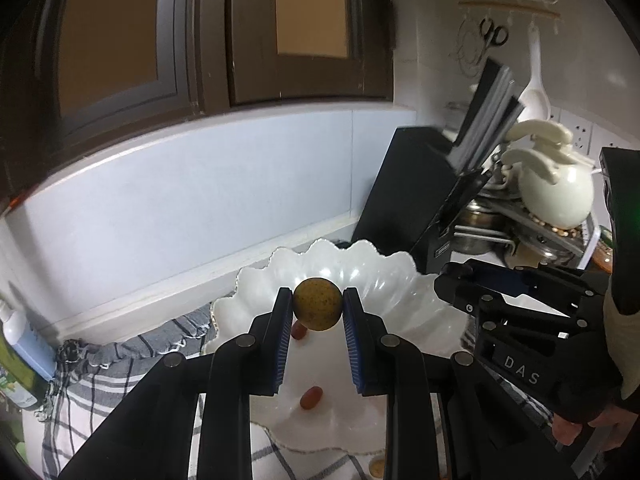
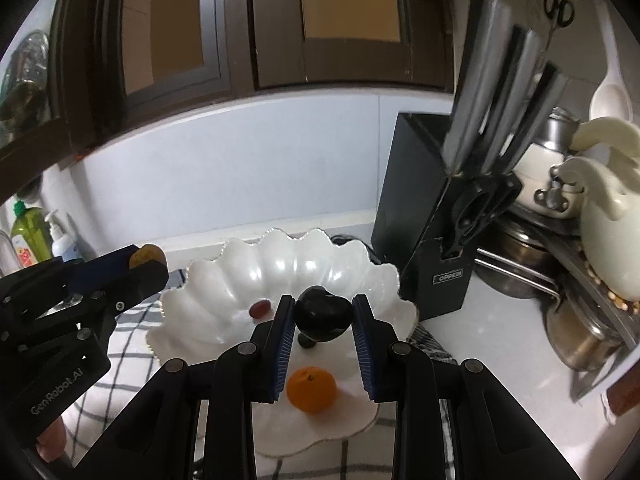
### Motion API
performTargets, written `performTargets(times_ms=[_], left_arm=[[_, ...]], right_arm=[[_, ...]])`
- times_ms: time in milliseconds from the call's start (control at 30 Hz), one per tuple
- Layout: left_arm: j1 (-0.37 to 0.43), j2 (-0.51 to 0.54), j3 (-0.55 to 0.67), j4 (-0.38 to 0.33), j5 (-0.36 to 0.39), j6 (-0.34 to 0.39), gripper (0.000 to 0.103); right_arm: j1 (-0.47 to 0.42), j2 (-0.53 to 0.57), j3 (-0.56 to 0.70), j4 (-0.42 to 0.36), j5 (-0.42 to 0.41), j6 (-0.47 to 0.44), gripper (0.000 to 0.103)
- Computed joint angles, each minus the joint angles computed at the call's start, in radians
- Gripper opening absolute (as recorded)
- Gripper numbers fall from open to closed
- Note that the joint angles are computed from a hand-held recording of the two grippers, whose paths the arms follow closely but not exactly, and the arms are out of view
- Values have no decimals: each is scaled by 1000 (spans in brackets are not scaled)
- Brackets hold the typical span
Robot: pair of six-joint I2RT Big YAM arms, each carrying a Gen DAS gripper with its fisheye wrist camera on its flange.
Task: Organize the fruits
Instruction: 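Open the right tool to drop the plum while the left tool drops the yellow fruit into the bowl, then lift both open tools from the bowl and move them toward the remaining fruits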
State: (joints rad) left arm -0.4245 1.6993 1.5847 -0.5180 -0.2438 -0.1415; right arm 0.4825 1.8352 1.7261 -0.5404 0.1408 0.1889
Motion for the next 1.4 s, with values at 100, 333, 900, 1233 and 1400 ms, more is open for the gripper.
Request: performTargets(times_ms=[100, 333, 900, 1233, 1400], left_arm=[[13, 56, 67, -57, 22, -11, 26], [39, 155, 176, -146, 60, -29, 26], [51, 280, 322, -306, 80, -47, 42], [50, 241, 276, -284, 44, -59, 55], [48, 189, 224, -250, 37, -72, 56]], right_arm=[[-9, 54, 72, -56, -17, 5, 30], [-24, 152, 203, -165, -29, 16, 30], [-42, 284, 366, -332, -61, 48, 35], [-40, 233, 301, -292, -26, 54, 47], [-30, 171, 227, -237, 5, 62, 51]])
